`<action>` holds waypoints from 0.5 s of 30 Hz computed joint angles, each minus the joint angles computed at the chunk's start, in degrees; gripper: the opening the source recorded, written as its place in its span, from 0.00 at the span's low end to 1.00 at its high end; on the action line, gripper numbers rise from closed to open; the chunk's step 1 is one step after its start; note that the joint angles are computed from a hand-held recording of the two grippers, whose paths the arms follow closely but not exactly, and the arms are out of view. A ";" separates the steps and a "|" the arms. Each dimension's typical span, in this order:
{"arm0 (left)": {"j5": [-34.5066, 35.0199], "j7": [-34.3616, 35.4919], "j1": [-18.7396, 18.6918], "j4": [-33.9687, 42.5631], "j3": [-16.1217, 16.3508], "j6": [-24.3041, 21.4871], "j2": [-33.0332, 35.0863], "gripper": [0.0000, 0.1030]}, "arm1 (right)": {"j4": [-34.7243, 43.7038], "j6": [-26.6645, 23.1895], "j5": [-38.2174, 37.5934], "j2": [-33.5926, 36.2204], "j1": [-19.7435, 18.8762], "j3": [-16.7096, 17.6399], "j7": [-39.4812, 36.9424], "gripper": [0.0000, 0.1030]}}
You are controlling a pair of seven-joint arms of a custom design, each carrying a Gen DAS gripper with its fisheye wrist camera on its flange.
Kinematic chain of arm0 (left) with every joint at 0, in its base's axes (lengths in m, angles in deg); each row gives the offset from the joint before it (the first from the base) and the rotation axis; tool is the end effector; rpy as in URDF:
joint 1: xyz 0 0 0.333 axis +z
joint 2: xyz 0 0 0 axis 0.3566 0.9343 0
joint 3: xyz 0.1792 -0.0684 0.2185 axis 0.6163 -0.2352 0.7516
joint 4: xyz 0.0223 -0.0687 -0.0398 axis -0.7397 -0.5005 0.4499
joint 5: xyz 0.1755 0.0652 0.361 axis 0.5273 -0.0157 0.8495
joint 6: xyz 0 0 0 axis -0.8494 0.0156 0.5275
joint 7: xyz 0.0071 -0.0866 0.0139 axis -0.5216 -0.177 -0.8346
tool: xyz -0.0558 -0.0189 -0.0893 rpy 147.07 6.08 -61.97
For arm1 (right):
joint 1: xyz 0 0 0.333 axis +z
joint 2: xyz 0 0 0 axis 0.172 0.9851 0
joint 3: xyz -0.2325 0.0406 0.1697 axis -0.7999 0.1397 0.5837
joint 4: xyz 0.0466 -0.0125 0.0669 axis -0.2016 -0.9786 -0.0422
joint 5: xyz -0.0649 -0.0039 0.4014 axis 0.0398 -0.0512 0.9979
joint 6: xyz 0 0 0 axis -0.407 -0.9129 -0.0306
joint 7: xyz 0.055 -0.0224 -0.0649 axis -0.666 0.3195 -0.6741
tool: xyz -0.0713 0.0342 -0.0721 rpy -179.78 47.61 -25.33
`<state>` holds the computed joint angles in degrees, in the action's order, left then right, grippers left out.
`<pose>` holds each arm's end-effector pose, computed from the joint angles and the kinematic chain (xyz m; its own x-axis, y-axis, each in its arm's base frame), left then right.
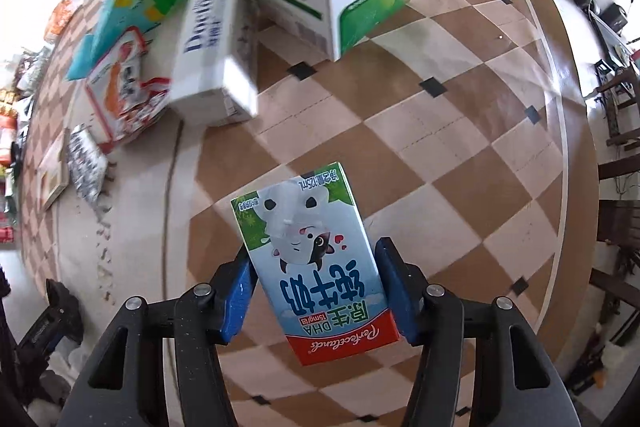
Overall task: Collect trash
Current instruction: 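Carry the black lid and milk carton over the bin and open both tools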
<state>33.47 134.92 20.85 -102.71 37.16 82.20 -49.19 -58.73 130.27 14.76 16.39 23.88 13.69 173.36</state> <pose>0.5273 -0.0543 0.6980 -0.3745 -0.9191 -0.1222 -0.8976 0.3924 -0.2010 0.3191 0.1799 0.6778 -0.8762 -0.4658 -0.1241 -0.4584 0.8848 -0.0839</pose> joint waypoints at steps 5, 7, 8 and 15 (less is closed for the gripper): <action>-3.79 7.46 0.27 -3.90 2.14 2.66 -7.25 0.81 | 5.99 -0.47 -1.72 3.64 1.32 4.22 3.36 0.58; -6.49 10.85 0.57 -2.96 3.75 1.83 -8.37 0.81 | 10.54 -1.57 -3.04 6.63 2.13 6.23 5.25 0.58; -8.16 12.99 0.79 -2.96 4.77 1.33 -9.54 0.81 | 13.15 -2.31 -4.07 8.26 2.61 7.16 6.11 0.58; -15.36 25.39 2.80 -3.29 10.55 -1.10 -15.27 0.81 | 40.02 -12.29 -15.90 27.54 8.23 17.80 15.57 0.57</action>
